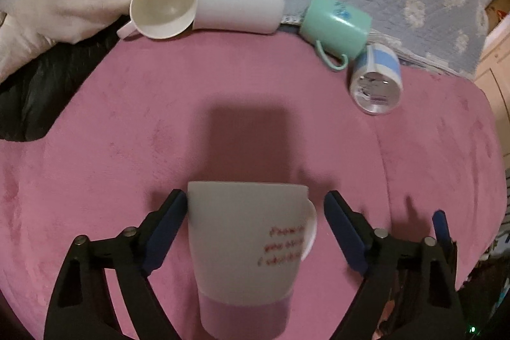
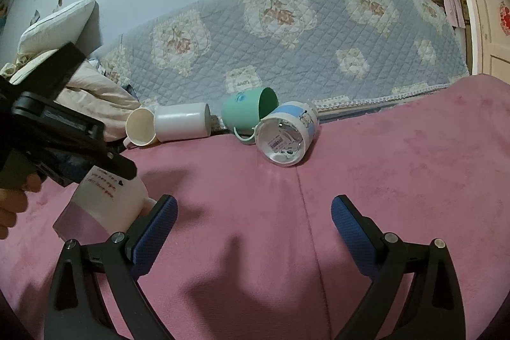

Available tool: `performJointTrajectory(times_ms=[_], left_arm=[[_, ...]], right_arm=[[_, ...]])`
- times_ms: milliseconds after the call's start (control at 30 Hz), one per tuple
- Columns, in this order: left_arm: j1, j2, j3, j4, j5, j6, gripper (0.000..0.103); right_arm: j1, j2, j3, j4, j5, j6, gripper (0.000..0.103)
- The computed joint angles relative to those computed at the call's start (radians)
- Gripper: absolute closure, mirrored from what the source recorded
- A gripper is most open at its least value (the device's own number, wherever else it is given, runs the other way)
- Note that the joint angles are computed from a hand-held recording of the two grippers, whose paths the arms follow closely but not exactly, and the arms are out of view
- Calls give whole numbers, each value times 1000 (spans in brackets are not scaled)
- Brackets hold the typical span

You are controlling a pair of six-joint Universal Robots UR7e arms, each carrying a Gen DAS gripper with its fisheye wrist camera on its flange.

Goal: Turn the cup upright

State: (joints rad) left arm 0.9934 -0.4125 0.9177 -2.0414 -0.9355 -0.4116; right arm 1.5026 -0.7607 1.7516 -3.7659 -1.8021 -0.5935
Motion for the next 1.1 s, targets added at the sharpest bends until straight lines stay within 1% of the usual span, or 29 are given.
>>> performJointTrajectory(times_ms=[33,200,267,300,367,433,533,667,767,933,1000,1100], left_arm=[[4,4,-9,12,-2,-11,25],[27,8,-29,41,-66,-45,24],[43,22,-63,89,-116,-73,24],[51,19,-60,82,-141,-85,24],[54,-5,-11,17,-150,-88,25],[46,-34,47,-47,-131,-77,25],[23,-74,125,-132,-85,-30,25],[-29,-133,257,-289,1,65,26],[-61,-150,326,-384,72,126,26],[-79,-149,359,-424,146,152,26],[-77,-146,363,-432,157,156,26],[-73,-146,376,-454,154,172,26]], right_arm=[[1,1,-3,4,-3,-3,5],[6,7,-11,15,-10,-17,5],[5,5,-10,15,-10,-15,5],[5,5,-9,15,-9,-14,5],[4,5,-9,12,-5,-11,5],[3,5,-9,12,-4,-6,5],[3,6,-9,14,-9,-4,5],[4,7,-8,13,-11,-4,5],[3,5,-8,15,-13,-1,5],[-2,2,-7,17,-14,22,5],[-4,1,-7,20,-14,28,5],[-1,2,-9,24,-21,22,5]])
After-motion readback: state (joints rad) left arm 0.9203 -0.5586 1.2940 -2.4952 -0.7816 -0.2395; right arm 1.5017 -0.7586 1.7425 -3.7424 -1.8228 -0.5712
